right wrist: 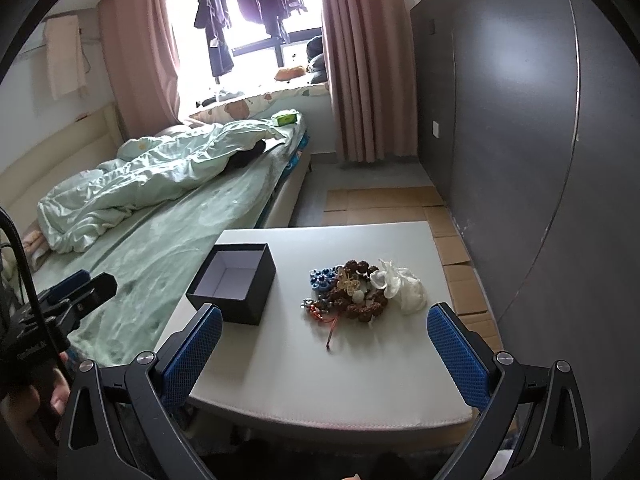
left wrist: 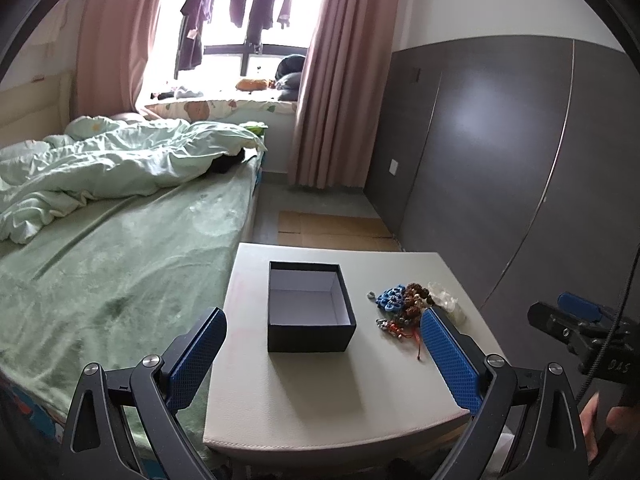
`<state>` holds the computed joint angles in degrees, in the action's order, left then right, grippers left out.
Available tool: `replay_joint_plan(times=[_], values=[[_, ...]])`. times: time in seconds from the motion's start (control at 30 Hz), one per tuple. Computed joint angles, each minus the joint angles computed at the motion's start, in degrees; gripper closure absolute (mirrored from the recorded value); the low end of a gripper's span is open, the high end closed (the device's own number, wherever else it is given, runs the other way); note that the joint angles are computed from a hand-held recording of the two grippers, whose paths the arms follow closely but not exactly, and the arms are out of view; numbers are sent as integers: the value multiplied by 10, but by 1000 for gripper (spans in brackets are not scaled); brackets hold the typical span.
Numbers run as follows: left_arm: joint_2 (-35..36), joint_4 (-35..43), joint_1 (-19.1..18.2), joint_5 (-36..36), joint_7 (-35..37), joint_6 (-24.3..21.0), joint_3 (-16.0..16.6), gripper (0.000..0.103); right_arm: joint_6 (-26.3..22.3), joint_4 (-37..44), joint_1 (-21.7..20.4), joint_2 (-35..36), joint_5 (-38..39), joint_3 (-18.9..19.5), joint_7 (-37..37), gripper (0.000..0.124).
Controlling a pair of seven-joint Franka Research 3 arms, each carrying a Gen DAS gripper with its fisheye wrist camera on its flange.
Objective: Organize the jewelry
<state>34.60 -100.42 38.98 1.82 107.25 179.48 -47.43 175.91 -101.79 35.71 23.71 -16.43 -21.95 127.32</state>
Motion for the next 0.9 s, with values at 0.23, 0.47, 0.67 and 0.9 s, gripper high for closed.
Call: replay_joint_plan(times=[0.23,0.47,0.67,0.9], values=[[15,7,17,-2,12,-4,-21,5,33,6,8,12,15,-13,-4,21],[41,47,4,-17,38,-41,-28,5,53,15,-26,30,101,21,-34,21],[55,102,-36,-50,73,-106,-14,5,30,34,-64,39,163,60,-80,21],[66,187,-126,-65,79,-183,61,5,3,51,-90,45,182,72,-97,21]])
